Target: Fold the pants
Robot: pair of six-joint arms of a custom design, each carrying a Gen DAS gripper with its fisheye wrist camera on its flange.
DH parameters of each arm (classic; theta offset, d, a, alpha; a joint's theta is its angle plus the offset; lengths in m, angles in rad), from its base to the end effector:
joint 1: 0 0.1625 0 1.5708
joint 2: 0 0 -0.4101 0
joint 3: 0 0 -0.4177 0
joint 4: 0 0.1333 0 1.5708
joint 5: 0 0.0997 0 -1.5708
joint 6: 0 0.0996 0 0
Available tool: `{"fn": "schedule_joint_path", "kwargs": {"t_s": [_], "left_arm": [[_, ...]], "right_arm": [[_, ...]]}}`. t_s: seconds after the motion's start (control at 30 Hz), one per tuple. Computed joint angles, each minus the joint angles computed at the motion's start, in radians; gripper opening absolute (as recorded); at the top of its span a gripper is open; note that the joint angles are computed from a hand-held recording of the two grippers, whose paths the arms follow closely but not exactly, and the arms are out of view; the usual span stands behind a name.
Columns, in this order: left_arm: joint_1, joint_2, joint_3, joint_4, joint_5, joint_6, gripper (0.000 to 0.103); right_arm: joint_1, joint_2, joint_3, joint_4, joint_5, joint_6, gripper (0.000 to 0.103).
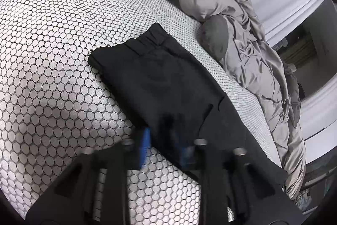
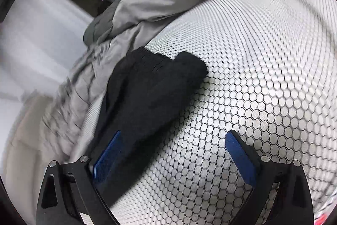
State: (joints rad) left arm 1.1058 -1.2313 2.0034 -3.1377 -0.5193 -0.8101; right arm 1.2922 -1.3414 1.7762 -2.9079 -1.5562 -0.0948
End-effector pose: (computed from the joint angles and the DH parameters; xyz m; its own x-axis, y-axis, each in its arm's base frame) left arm -0.0461 -0.5821 0.2943 -0.7249 -0.6819 0.0978 -0.3060 0.1916 -0.9325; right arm -0.0388 -0.6255 0.4024 -0.9763 0.2064 0.0653 0.0784 0.6182 -0.7821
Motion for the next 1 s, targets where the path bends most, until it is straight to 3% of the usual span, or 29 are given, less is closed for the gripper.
{"fn": "schedule_joint_path", "kwargs": {"t_s": [0.17, 0.23, 0.27, 0.3, 0.37, 0.5, 0.57, 0.6, 0.67, 0.7, 0.77, 0.87, 1.0], "left_arm": [[-0.005, 0.001, 0.022, -0.018, -0.031, -0.033, 0.032], [-0.003, 0.020, 0.004, -0.013, -0.030, -0.029, 0.032], [-0.003, 0.025, -0.001, -0.013, -0.032, -0.026, 0.032], [-0.003, 0.030, -0.007, -0.010, -0.032, -0.025, 0.032], [-0.007, 0.033, -0.010, -0.005, -0.021, -0.022, 0.032], [-0.015, 0.048, -0.023, -0.045, 0.009, 0.031, 0.032], [-0.014, 0.060, -0.038, -0.078, 0.035, 0.063, 0.032], [-0.013, 0.063, -0.042, -0.082, 0.050, 0.062, 0.032], [-0.005, 0.041, -0.037, -0.006, 0.037, -0.008, 0.032], [-0.003, 0.028, -0.026, 0.009, 0.019, -0.034, 0.032], [-0.012, 0.003, 0.005, 0.008, -0.009, -0.057, 0.032], [-0.047, -0.023, 0.036, 0.105, 0.020, -0.088, 0.032], [-0.048, -0.018, 0.053, 0.105, -0.059, -0.079, 0.033]], "right_arm": [[-0.041, 0.061, -0.092, 0.037, 0.158, 0.115, 0.098], [-0.035, 0.106, -0.144, 0.064, 0.183, 0.128, 0.078], [-0.025, 0.121, -0.161, 0.069, 0.176, 0.123, 0.053], [-0.008, 0.135, -0.180, 0.086, 0.137, 0.110, 0.036], [0.015, 0.137, -0.177, 0.079, 0.093, 0.053, 0.024], [0.043, 0.087, -0.119, -0.007, 0.076, -0.093, 0.014], [0.050, 0.073, -0.092, -0.110, 0.001, -0.147, 0.013], [0.064, 0.082, -0.089, -0.165, -0.094, -0.157, 0.013], [0.049, 0.123, -0.137, -0.149, -0.236, -0.106, 0.014], [0.035, 0.127, -0.157, -0.078, -0.244, -0.024, 0.014], [-0.003, 0.105, -0.168, 0.009, -0.136, 0.072, 0.020], [-0.004, 0.079, -0.143, -0.031, -0.103, 0.067, 0.050], [-0.010, 0.057, -0.119, -0.026, -0.068, 0.080, 0.051]]}}
